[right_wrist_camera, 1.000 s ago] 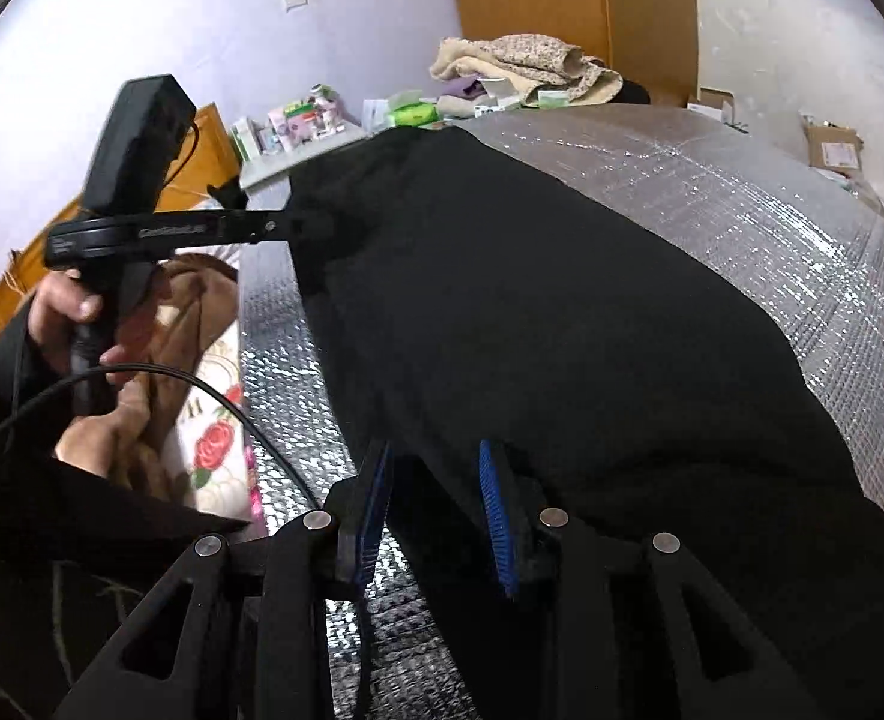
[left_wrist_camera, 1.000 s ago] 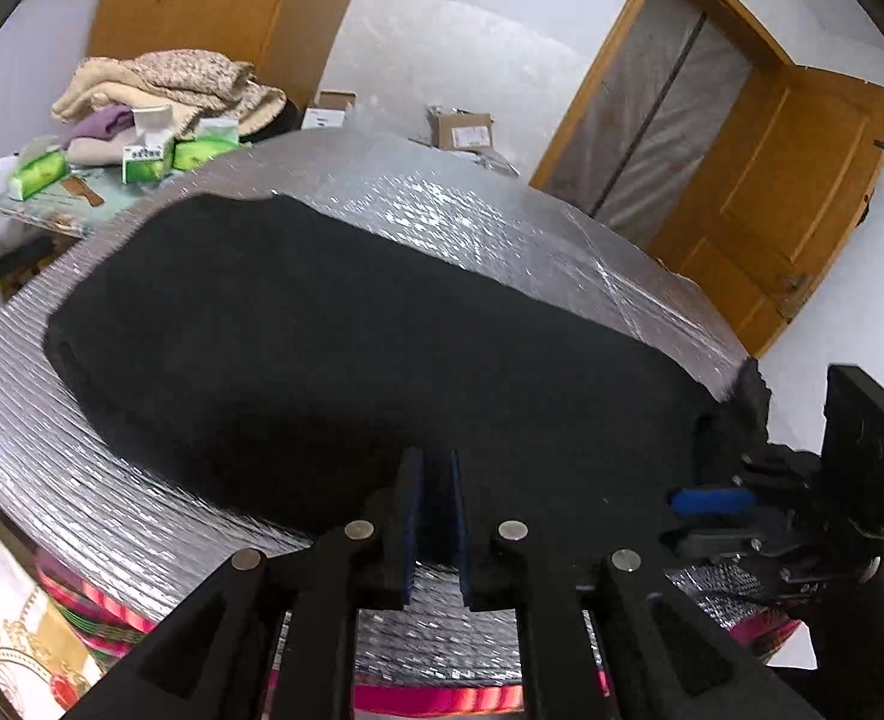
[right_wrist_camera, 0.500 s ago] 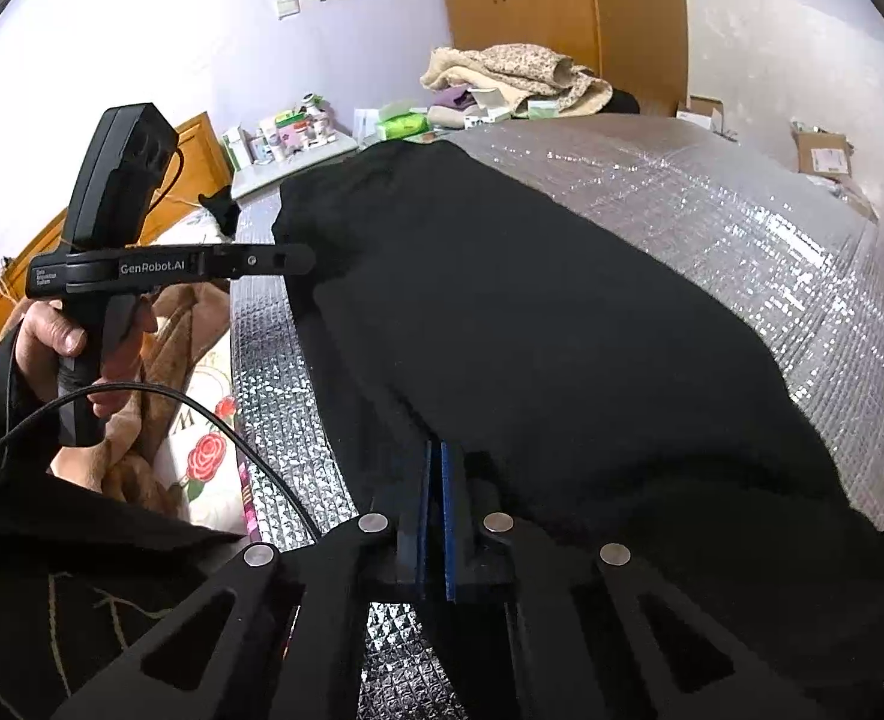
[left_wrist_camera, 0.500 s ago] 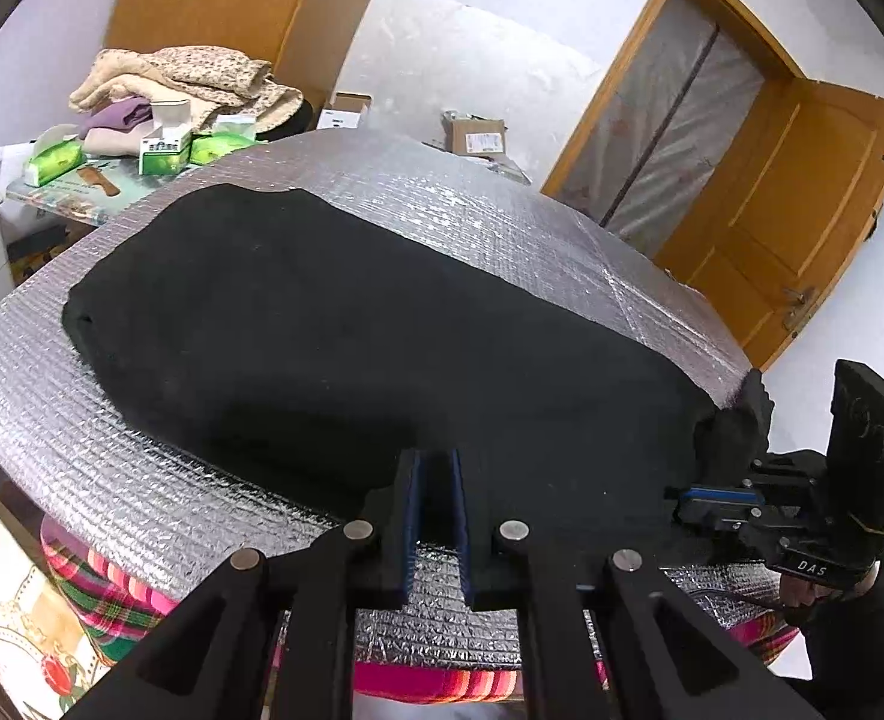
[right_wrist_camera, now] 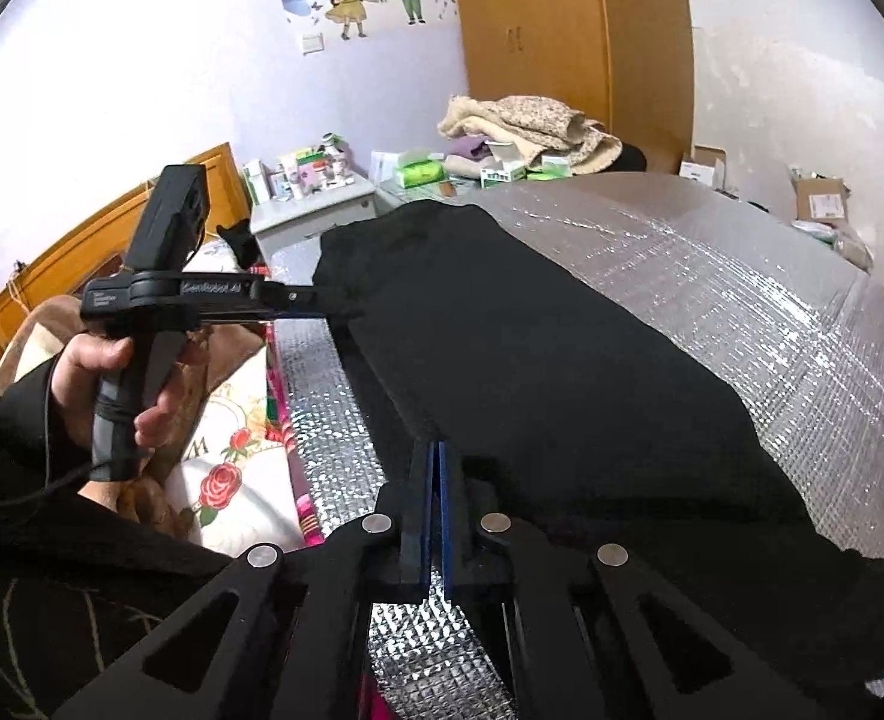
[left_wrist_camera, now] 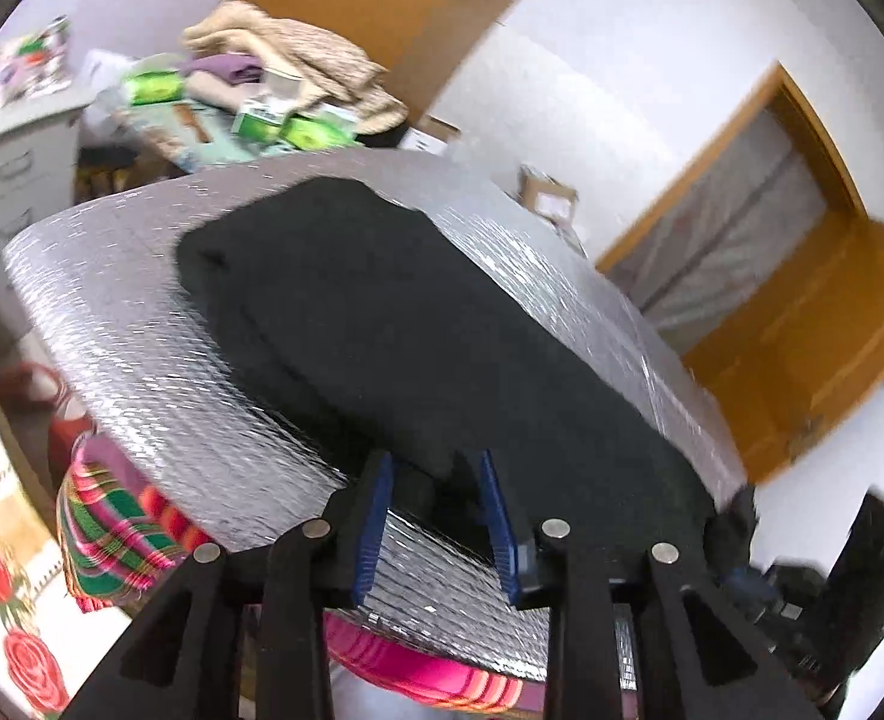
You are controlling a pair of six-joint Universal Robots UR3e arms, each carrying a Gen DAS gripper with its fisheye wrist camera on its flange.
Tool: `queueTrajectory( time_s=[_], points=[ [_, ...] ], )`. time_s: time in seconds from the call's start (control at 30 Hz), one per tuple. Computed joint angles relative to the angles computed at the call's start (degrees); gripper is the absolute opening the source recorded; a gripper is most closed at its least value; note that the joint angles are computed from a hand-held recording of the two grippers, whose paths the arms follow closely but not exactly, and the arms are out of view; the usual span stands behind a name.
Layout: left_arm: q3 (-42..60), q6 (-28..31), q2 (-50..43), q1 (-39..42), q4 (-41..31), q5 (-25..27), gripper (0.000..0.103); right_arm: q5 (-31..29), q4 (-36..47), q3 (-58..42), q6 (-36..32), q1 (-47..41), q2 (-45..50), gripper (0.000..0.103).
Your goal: Fold clothes
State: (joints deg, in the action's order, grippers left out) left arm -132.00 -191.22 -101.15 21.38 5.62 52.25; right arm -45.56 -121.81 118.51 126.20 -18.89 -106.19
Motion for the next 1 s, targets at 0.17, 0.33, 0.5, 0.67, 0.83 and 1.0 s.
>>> queueTrajectory(
  time_s=[0.17, 0.33, 0.5, 0.67, 0.83, 1.0],
  points=[
    [2.85, -2.37, -2.21, 0.5, 0.51, 2.75, 0.031, -3.32, 0.27, 0.93, -0.35, 1.23, 2.95, 0.002],
    [5.12, -4.13, -3.95, 1.25, 0.28, 4.26, 0.031, -3.62, -0.48, 1.54, 0.4, 1.23, 4.16, 0.002],
    [7.58, -4.99, -4.92, 0.87, -0.15, 5.74, 0.031, -3.64, -0.6, 1.53, 0.55, 1.34, 4.82, 0.002],
    [11.82, -4.62, -7.04, -0.84, -3.57, 9.07, 0.009, -3.27, 0.0, 1.45, 0.51, 0.99, 4.86, 0.002],
    [10.92, -3.26, -4.01, 0.05, -2.83, 7.5, 0.006, -2.41, 1.1, 1.67, -0.12, 0.5, 3.06, 0.002],
    [10.18, -0.63, -0.63, 1.98, -1.24, 6.53, 0.006, -0.55, 4.19, 1.48, -2.18, -0.02, -0.83, 0.002]
  ],
)
